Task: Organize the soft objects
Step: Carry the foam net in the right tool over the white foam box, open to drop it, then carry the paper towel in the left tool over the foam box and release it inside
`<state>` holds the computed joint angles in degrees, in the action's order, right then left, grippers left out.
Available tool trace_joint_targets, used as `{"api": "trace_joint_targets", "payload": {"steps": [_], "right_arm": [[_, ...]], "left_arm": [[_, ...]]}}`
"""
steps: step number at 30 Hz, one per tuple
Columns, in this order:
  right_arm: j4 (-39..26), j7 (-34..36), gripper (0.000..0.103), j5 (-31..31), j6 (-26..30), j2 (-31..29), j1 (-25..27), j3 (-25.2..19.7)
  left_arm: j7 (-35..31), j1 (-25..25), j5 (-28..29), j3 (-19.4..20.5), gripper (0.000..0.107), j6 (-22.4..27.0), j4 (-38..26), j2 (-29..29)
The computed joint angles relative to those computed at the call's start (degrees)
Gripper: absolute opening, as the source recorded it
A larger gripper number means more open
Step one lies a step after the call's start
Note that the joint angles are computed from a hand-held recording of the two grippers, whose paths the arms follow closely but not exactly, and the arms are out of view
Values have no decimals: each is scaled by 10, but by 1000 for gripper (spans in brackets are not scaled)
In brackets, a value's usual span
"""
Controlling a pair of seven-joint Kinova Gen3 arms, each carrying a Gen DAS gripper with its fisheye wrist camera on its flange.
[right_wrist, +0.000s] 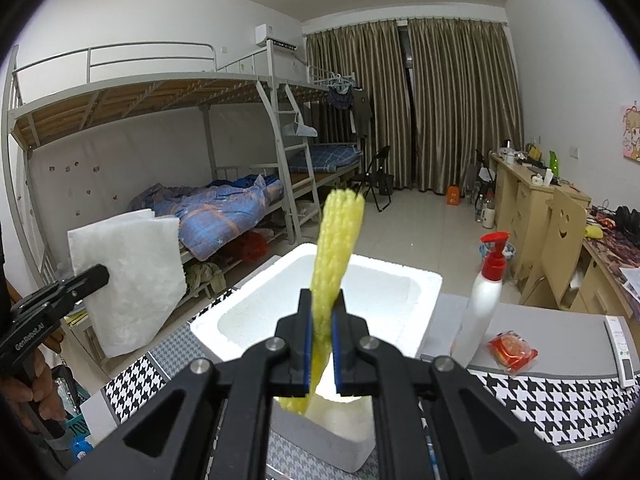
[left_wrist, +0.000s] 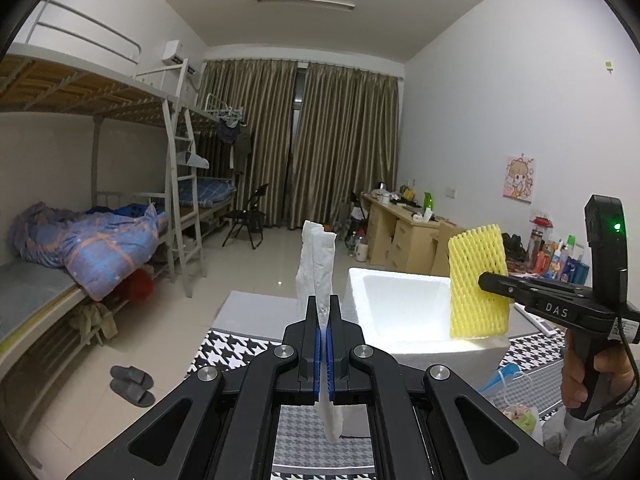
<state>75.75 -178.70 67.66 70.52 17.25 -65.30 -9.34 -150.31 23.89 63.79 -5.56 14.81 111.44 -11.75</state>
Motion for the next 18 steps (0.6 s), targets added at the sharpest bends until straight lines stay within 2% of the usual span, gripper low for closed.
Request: {"api": "trace_joint_targets", "payload": {"steps": [5, 7, 8, 9, 11, 18], "right_arm": [[-13, 13, 11, -16, -2, 7, 5, 3], [-20, 23, 15, -23, -3, 9, 5, 4], [-25, 31, 24, -28, -5, 11, 6, 5], [-27, 33, 40, -29, -7, 12, 4, 6], [-26, 28, 59, -22, -4, 15, -2, 11], [-31, 30, 75, -22, 7, 19, -13, 18]], "left_arm": [[-19, -2, 19, -8, 2, 10, -1, 3], [-22, -9, 21, -1, 2, 12, 0, 4], [-22, -13, 21, 1, 2, 14, -1, 5], [-25, -15, 24, 2, 2, 17, -1, 7], [-29, -22, 28, 6, 2, 21, -1, 9], [-46, -45, 43, 20, 2, 35, -6, 13]]}}
